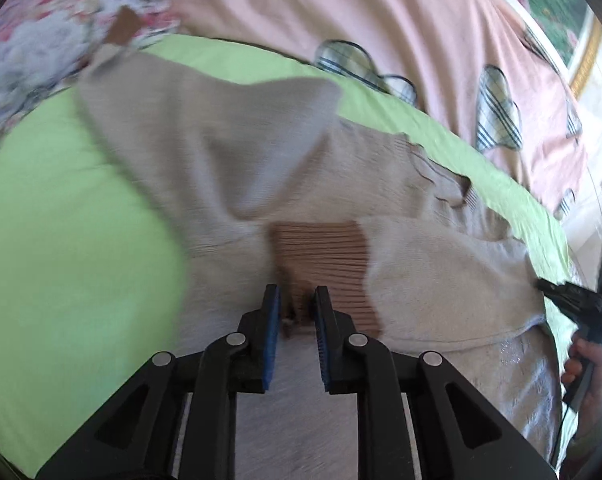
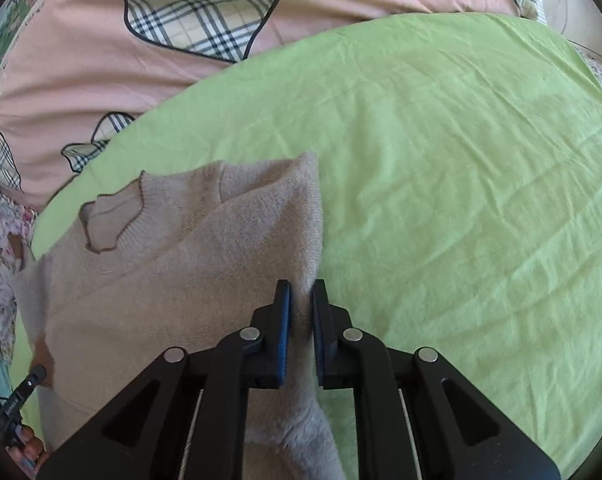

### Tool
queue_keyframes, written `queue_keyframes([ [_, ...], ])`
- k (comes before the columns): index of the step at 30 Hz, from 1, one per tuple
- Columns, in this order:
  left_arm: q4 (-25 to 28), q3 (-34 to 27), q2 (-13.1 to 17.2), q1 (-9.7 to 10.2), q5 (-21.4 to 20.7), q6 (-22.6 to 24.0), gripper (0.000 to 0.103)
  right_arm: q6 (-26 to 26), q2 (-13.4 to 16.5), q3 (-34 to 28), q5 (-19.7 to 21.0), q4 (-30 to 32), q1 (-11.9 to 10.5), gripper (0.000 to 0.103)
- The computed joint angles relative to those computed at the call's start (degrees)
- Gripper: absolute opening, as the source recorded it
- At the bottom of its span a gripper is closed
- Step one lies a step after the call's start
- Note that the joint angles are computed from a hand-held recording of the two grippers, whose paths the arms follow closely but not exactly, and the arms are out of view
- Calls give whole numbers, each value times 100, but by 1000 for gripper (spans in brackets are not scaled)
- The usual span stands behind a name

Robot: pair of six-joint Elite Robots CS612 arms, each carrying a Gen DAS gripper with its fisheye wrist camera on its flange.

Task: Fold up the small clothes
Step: 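Grasp the other brown cuff with the left gripper and lift it, then fold the held sleeve across the body with the left gripper and release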

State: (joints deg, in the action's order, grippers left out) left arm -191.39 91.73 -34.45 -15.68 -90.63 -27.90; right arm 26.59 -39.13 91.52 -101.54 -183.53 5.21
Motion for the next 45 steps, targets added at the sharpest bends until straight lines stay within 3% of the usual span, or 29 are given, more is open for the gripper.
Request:
queue_keyframes([
  [2,-122,140,-63,65,47,-131,17,97,-64,154,75,-305,68,28],
  [5,-204,242,-107,206,-3,-401,18,184,-119,440,654,-837,133,44],
  [9,-62,188,-101,384,62,-729,25,188,-57,585,1372,-870,266,44],
  [11,-25,118,-82,453,163,-829,35,212,1,579,1677,-782,330,44],
  [13,117,-29,-56,515,448,-904,52,150,46,553,1857,-650,400,44],
  [15,296,-204,-11,568,774,-975,60,142,82,539,1937,-597,458,44],
  [18,713,-692,154,700,1062,-933,60,157,116,517,2127,-510,513,44],
  [25,1879,-2203,732,1005,1385,-766,64,-12,63,552,2031,-333,588,44],
  [26,2046,-2402,814,1034,1490,-779,64,-14,60,549,2004,-306,591,44],
  [27,2214,-2594,894,1063,1622,-806,52,-3,57,548,2002,-278,587,44],
  [28,2256,-2694,941,1084,1673,-790,5,23,60,545,2019,-256,579,44],
  [31,2012,-2681,946,1103,1587,-662,3,38,59,563,1973,-260,568,44],
  [37,445,-1737,533,902,1133,-170,3,98,81,588,1994,-377,560,44],
  [42,-538,-997,180,564,574,208,3,81,67,630,2042,-542,599,44],
  [45,-782,-865,126,306,250,436,3,132,46,696,2040,-661,619,44],
])
